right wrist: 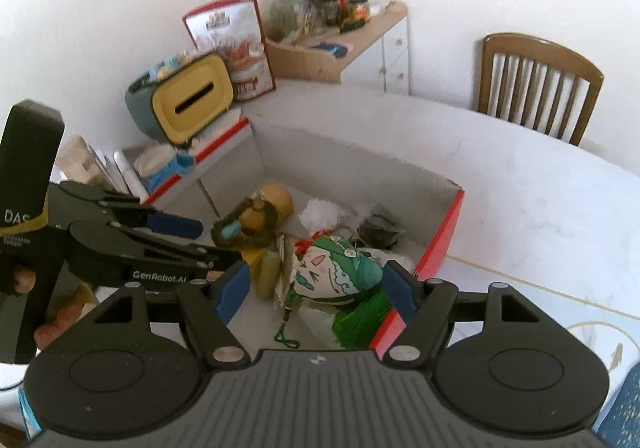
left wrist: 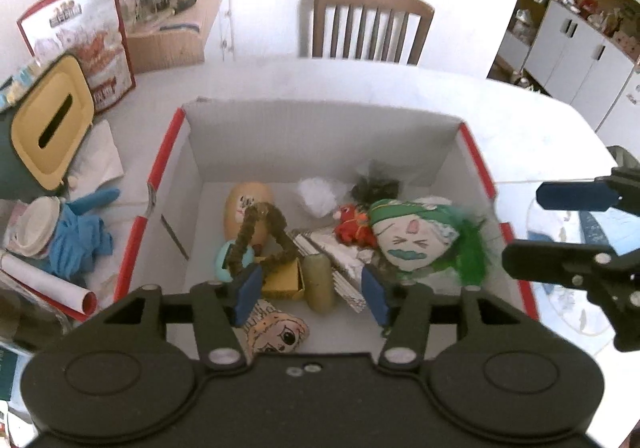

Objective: Organize objects

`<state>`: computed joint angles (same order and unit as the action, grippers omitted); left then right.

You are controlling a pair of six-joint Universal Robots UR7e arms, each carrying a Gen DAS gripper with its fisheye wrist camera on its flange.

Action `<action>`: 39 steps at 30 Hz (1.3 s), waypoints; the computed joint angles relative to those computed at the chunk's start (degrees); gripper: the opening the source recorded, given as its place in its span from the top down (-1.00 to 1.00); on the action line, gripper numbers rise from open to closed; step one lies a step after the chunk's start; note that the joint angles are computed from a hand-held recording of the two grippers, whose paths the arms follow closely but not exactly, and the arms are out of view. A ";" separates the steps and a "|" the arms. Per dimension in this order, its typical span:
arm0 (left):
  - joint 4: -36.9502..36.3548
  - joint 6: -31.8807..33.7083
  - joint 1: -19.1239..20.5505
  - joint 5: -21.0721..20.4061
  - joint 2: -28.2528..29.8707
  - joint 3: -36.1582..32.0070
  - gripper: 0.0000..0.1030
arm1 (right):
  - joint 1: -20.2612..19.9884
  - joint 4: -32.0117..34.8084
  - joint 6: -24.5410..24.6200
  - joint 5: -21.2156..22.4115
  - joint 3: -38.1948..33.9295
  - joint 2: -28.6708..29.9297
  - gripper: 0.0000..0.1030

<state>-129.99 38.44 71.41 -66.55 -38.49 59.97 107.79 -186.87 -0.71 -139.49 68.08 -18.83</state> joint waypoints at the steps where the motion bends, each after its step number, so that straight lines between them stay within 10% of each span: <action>1: -0.86 0.28 -0.04 -0.61 -0.78 1.01 -0.23 | 0.38 -1.45 -0.05 -0.38 0.17 0.24 -0.45; 19: -14.23 4.53 -0.41 -6.26 -8.54 11.87 -0.93 | 4.58 -20.60 -6.65 -3.98 1.54 3.75 -0.65; 39: -12.98 2.22 -0.18 -6.56 -11.59 15.27 -0.99 | 6.77 -29.40 -12.15 -7.59 -1.21 7.19 -1.00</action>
